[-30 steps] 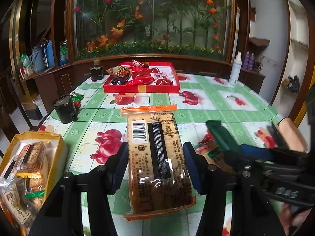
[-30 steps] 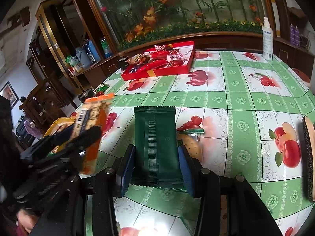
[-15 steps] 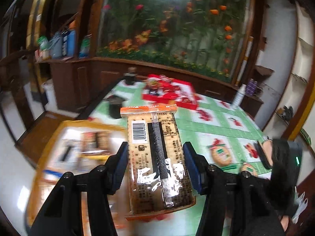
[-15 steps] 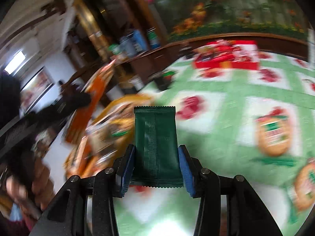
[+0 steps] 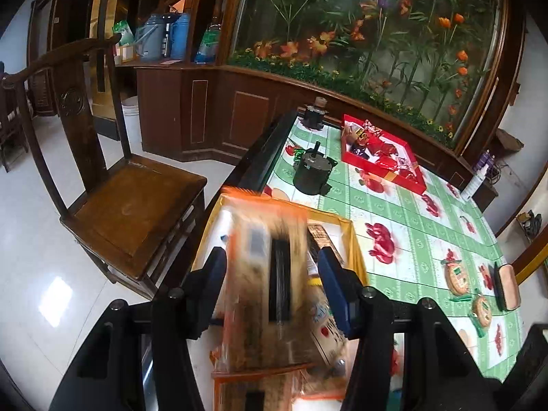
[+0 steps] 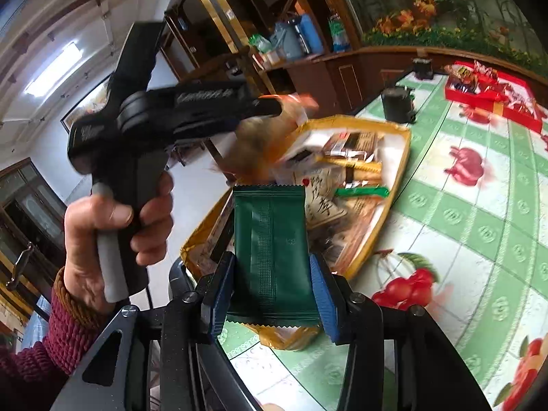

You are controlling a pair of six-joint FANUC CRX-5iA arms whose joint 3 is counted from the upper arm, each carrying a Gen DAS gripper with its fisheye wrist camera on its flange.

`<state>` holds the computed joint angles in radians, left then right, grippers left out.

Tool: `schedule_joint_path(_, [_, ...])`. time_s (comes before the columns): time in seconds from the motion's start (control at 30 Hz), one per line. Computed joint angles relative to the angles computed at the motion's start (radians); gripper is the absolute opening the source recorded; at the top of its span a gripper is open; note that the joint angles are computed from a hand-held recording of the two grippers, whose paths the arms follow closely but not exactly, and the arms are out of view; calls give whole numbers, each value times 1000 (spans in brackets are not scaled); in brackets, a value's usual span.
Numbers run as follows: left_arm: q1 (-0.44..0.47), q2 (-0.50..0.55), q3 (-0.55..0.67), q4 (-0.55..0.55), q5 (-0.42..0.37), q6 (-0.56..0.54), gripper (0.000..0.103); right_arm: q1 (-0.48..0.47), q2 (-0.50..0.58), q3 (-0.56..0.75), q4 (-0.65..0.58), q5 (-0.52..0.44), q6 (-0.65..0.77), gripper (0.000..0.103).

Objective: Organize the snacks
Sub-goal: 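Carry both held packs into the yellow tray and open both grippers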

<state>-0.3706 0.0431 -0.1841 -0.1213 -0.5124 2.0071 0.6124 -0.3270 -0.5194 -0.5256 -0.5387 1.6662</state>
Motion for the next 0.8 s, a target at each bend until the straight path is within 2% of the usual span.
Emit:
schedule_joint_path(0.07, [11, 21, 1, 58, 14, -66, 55, 42, 6, -22, 80, 44, -81, 49])
schedule_joint_path(0.17, [-2, 57, 46, 20, -15, -39, 55, 57, 26, -24, 109, 56, -107, 49])
schedule_joint_path(0.33, [-3, 58, 27, 54, 13, -71, 55, 104, 33, -64, 225, 99, -213, 49])
schedule_joint_path(0.43, [-6, 41, 5, 57, 27, -75, 55, 72, 52, -38, 110, 90, -95, 50])
schedule_joint_path(0.5, [-8, 28, -11, 57, 37, -78, 55, 38, 64, -11, 22, 47, 9, 58])
schedule_joint_path(0.67, [-19, 3, -41, 58, 57, -72, 64, -15, 19, -10, -81, 5, 136, 58])
schedule_joint_path(0.8, [-42, -5, -42, 43, 59, -60, 64, -55, -42, -38, -92, 5, 132, 59])
